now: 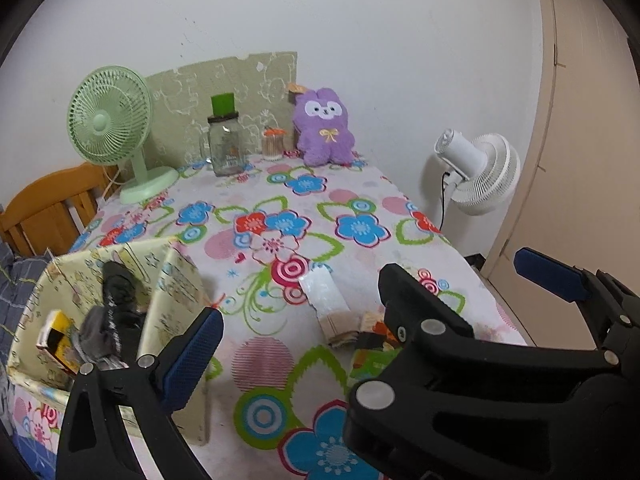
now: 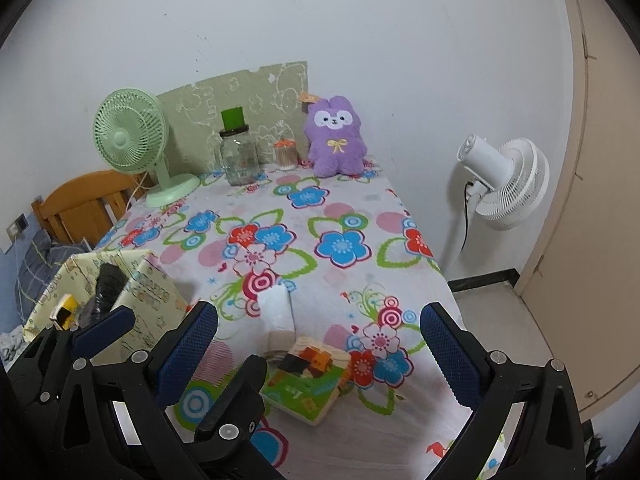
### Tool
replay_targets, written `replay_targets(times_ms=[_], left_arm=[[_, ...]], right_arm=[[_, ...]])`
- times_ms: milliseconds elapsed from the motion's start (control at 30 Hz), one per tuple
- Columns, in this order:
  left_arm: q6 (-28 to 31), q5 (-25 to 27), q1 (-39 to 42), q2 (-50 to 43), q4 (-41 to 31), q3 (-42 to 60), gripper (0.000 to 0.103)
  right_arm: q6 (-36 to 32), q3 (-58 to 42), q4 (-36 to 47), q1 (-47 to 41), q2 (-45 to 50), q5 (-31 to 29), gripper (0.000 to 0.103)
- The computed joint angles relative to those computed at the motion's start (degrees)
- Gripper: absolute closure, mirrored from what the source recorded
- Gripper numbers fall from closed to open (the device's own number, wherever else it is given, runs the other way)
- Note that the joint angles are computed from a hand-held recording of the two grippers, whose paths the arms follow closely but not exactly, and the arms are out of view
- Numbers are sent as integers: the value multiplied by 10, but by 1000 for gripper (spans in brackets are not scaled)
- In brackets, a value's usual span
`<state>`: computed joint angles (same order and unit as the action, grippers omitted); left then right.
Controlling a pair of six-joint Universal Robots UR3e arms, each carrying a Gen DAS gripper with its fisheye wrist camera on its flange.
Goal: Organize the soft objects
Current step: 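Withdraw both tools from the box toward the white tube and green snack box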
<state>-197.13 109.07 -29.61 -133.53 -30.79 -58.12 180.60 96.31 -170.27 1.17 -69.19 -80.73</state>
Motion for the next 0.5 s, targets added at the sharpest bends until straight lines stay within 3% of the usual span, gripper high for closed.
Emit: replay_targets(times_ms=[500], left_arm=[[-8,-27,10,-54,-62,42,10]], right_arm=[[-17,-28,14,-10,78,27,2]])
